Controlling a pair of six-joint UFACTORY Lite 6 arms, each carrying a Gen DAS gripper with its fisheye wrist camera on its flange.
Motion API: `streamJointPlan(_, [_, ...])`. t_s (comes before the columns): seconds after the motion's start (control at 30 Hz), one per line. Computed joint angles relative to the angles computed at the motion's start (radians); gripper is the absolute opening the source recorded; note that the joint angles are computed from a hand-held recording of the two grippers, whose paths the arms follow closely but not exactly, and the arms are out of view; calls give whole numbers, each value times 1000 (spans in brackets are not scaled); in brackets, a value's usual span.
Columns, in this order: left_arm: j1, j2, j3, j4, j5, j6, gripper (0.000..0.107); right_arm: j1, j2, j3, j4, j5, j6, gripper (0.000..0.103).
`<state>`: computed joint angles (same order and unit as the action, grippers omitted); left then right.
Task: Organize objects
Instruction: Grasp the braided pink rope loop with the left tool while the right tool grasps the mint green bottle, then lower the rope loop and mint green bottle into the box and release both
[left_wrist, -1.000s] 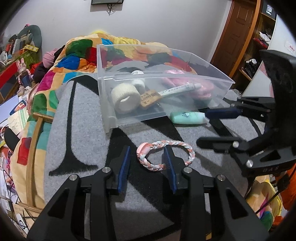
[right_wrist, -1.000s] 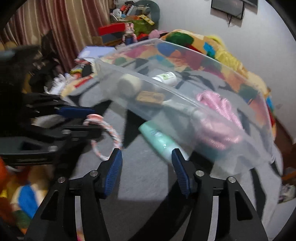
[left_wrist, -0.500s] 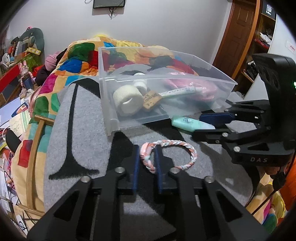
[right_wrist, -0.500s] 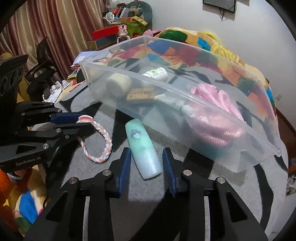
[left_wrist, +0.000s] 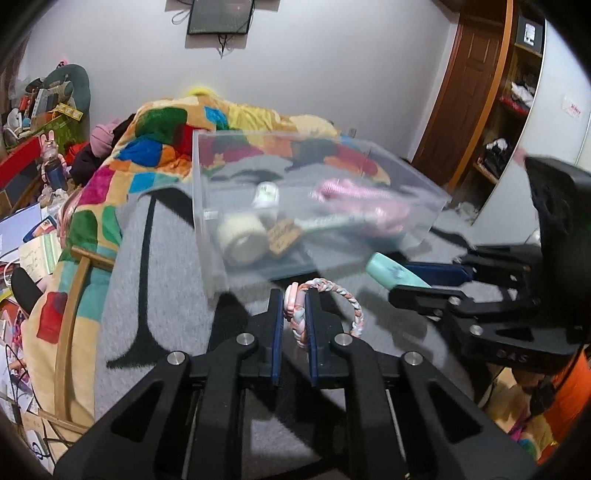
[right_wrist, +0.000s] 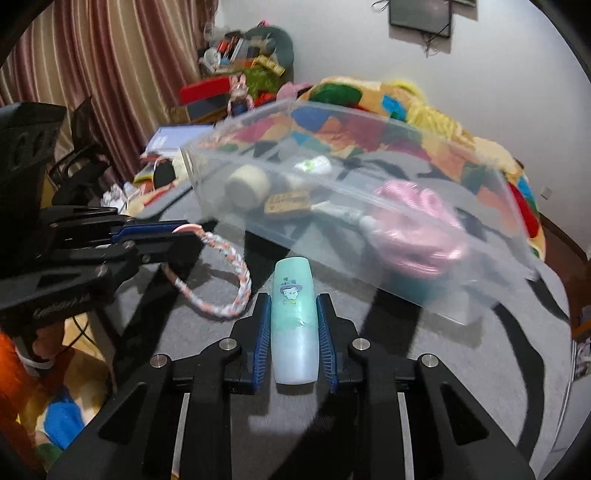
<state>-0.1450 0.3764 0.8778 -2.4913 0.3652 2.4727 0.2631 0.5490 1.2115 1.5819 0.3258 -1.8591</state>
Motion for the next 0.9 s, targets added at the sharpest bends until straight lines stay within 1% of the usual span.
streamJointPlan(0.07, [2, -22, 13, 30, 1, -42, 10, -17, -36, -20, 22, 21, -8, 23])
streamJointPlan(0.13, [-1, -35, 30, 36, -5, -61, 10, -36, -52, 0, -9, 46, 49, 23])
streamJointPlan(0.2, [-6, -41, 58, 24, -23, -59, 10, -42, -56, 29, -26, 49, 91, 23])
streamJointPlan(0.33, [-8, -33, 139, 22, -55, -80, 10, -50, -43, 101, -27, 48, 149, 23])
streamJointPlan(0.43, [-3, -7, 206, 40, -76, -116, 10, -44, -26, 149, -20, 32, 182, 23])
streamJointPlan(0.53, [1, 32, 272, 64, -99, -153, 10, -32, 15, 224, -60, 0, 254, 23])
streamJointPlan(0.67, [3, 100, 353, 51, -123, -160, 10, -32, 113, 365, -213, -10, 449, 23])
streamJointPlan(0.73, [2, 152, 406, 96, -145, -213, 10, -29, 185, 462, -346, -4, 602, 23])
streamJointPlan(0.77, [1, 176, 431, 124, -157, -246, 10, -29, 208, 488, -378, -5, 636, 23])
streamJointPlan(0.8, [1, 201, 458, 176, -168, -301, 10, -25, 242, 531, -445, -5, 707, 23])
streamJointPlan(0.87, [5, 258, 515, 346, -176, -475, 10, -20, 301, 611, -554, 17, 820, 23])
streamJointPlan(0.9, [1, 266, 519, 380, -175, -511, 10, -16, 332, 649, -606, 30, 871, 23])
